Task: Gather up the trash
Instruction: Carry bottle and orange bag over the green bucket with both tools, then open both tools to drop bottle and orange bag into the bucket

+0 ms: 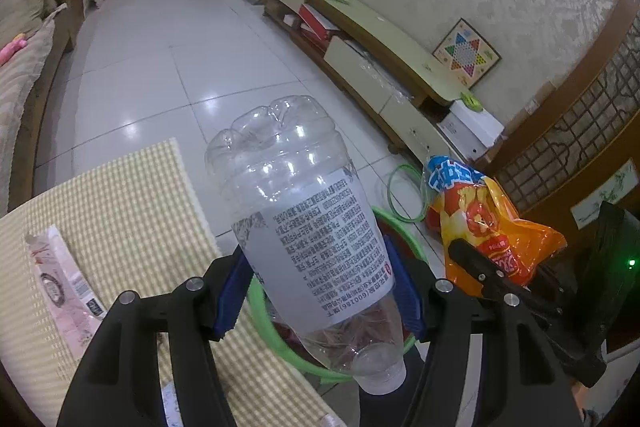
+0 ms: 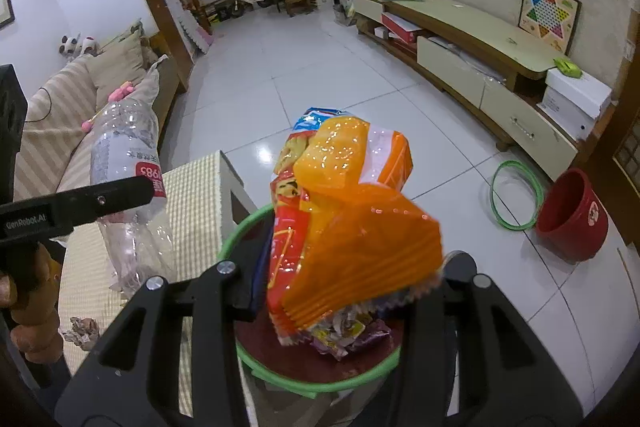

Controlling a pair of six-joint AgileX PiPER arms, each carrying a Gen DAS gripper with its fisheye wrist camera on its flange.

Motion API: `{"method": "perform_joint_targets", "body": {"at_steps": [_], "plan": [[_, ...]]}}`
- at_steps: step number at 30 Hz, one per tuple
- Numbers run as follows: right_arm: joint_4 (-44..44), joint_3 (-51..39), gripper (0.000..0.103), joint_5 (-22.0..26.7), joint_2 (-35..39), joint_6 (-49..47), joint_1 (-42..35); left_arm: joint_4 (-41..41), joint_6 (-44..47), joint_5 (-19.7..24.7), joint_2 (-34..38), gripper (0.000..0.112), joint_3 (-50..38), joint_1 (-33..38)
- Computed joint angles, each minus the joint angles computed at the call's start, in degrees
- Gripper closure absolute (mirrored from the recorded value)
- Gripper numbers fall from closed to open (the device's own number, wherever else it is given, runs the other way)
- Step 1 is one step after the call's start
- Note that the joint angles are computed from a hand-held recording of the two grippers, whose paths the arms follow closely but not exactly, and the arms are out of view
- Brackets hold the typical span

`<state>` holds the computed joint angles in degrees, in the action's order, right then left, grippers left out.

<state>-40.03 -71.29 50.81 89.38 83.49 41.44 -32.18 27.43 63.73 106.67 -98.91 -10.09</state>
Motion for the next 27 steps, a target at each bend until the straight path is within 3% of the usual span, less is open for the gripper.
{"method": "perform_joint_targets", "body": {"at_steps": [19,24,27], "plan": [[2.1,3.1,0.064,-3.8,-0.1,-0.4,-1.9,-0.8,-3.3,2.2,4.7,0.053,-4.7,-1.9],[2.6,2.5,0.059,-3.9,0.4,-0.8,-2.2,-2.8,-2.9,1.5,4.3,0.033,-3.9,-1.0],[2.4,2.5,0.040,-3.8,0.4,-0.8,-2.0,-3.8,-3.2,1.4,4.2,0.028,-3.7,-0.1]]}}
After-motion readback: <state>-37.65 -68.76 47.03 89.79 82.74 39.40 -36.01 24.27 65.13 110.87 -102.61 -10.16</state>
